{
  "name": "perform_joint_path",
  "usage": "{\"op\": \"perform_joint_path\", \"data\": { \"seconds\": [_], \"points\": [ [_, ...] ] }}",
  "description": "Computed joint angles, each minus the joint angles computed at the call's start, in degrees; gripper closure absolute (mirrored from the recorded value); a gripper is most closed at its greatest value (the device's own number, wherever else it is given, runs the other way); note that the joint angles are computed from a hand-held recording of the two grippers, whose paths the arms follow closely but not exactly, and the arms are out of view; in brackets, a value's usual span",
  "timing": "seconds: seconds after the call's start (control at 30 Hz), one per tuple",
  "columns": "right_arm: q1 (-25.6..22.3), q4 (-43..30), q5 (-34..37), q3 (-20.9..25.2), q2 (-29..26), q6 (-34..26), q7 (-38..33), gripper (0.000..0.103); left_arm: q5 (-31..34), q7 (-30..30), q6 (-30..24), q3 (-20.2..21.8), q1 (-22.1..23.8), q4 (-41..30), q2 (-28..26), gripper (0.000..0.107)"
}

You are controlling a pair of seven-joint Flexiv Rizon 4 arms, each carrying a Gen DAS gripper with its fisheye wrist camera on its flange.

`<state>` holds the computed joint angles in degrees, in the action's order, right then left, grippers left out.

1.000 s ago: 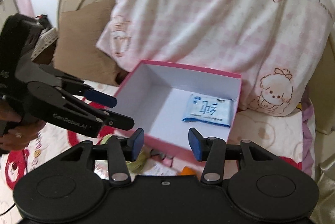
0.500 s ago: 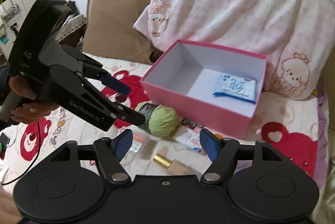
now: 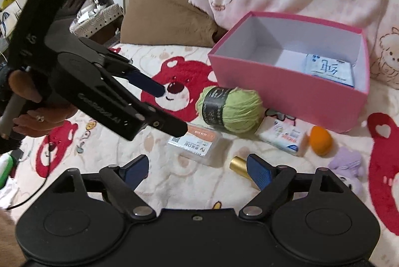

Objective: Organize objects
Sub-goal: 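Move the left tool back to the clear floss box and grasp it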

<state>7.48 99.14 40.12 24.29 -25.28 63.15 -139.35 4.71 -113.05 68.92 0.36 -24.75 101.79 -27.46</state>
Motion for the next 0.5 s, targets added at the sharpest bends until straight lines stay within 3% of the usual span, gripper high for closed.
{"op": "perform_joint_path", "data": {
  "seconds": [0.03, 0.13, 0.2, 0.37, 0.5],
  "points": [
    [0.70, 0.17, 0.00, 0.03, -0.56, 1.62, -0.52, 0.015, -0.15, -1.33, 1.40, 0.40, 0.01, 1.03, -0.19, 0.012],
    [6.49, 2.78, -3.61, -1.60, -3.15, 16.17, 0.09, 0.015, -0.37, -3.29, 4.96, 1.19, 0.30, 3.32, -1.43, 0.010],
    [7.66, 2.96, -6.11, -1.33, -5.37, 20.94, -0.48, 0.015, -0.66, -5.04, 6.25, 2.14, 0.17, 4.37, -2.53, 0.010],
    [6.25, 0.49, -10.22, 1.13, -9.44, 18.51, 2.92, 0.015, -1.51, -7.25, 14.67, 4.29, -0.35, 7.22, -5.72, 0.011],
    [4.57, -0.23, -12.06, 5.27, -13.43, 20.42, 2.71, 0.015, -4.03, -9.88, 21.06, 6.87, -2.41, 8.35, -9.11, 0.011]
  ]
}}
